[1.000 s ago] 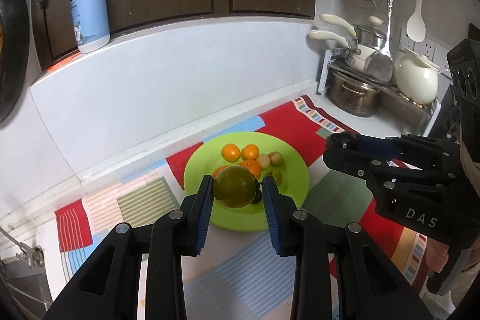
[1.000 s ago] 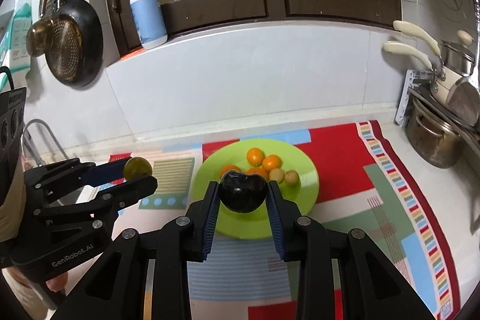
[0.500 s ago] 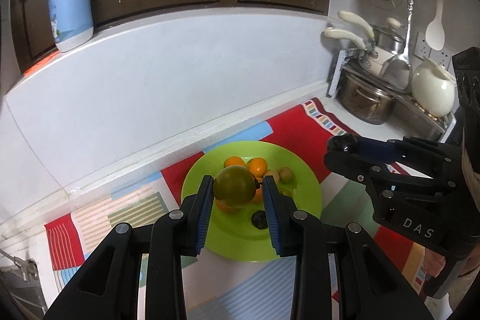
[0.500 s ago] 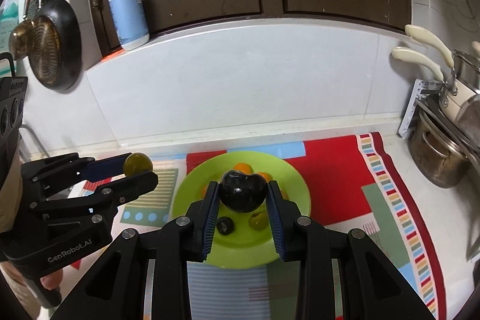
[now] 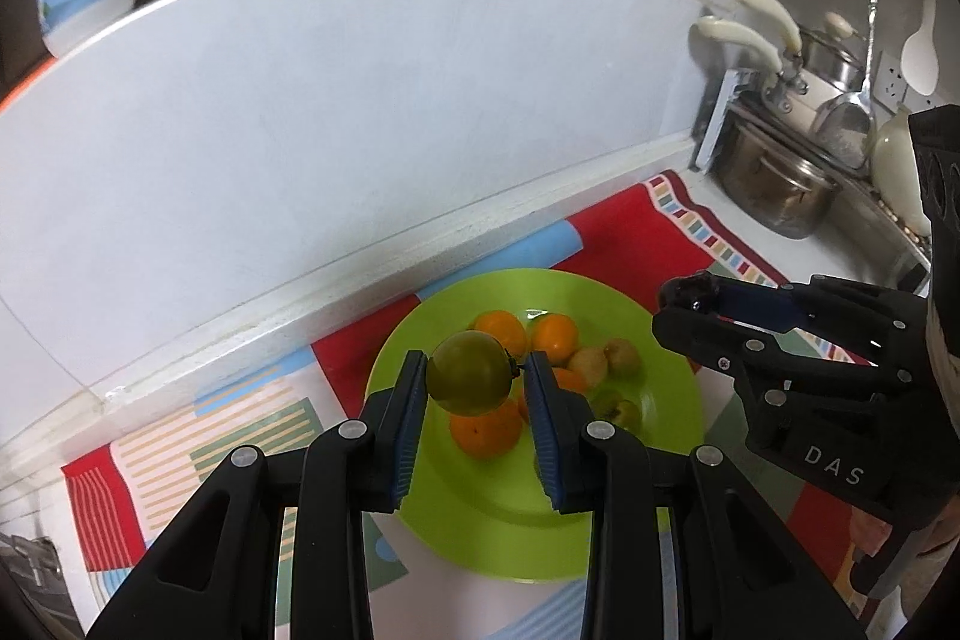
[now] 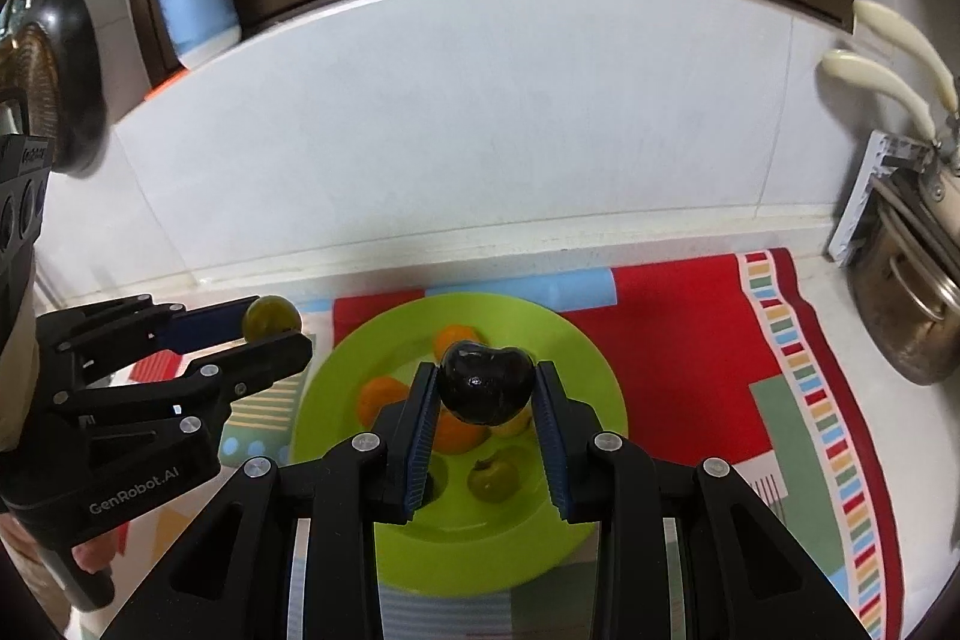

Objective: Organize fruits

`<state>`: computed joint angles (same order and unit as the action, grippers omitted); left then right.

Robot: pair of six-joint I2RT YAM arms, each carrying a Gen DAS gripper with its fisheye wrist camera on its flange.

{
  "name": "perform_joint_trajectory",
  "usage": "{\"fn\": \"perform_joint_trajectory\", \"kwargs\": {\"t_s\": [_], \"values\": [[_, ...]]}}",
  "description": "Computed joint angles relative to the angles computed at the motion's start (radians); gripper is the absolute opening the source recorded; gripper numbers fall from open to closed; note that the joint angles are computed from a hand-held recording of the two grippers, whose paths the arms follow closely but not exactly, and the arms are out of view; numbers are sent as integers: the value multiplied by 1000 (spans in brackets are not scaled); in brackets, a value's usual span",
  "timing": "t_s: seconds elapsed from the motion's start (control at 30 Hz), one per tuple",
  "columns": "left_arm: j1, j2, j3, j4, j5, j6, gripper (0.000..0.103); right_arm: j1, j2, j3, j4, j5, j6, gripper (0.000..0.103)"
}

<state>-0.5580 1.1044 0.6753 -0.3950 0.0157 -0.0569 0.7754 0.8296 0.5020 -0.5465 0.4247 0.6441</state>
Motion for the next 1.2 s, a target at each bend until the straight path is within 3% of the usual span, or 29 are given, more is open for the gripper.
{"fn": "perform_joint_trajectory", "kwargs": {"t_s": [0.33, 0.73, 0.8, 0.93, 1.0, 1.2], "values": [[29, 186, 20, 110, 23, 20, 33, -192, 124, -59, 197, -156, -134, 32], [11, 326, 45, 173, 19, 30, 33, -285, 263, -91, 337, -243, -176, 32], [9, 330, 48, 177, 16, 25, 34, -287, 272, -92, 343, -243, -177, 32], [8, 311, 42, 177, 13, 15, 47, -301, 277, -95, 348, -247, -169, 35], [-2, 288, 32, 174, -12, 9, 47, -295, 265, -92, 333, -237, -161, 45], [-40, 154, -14, 123, -107, -50, 57, -240, 184, -91, 253, -176, -127, 45]]}}
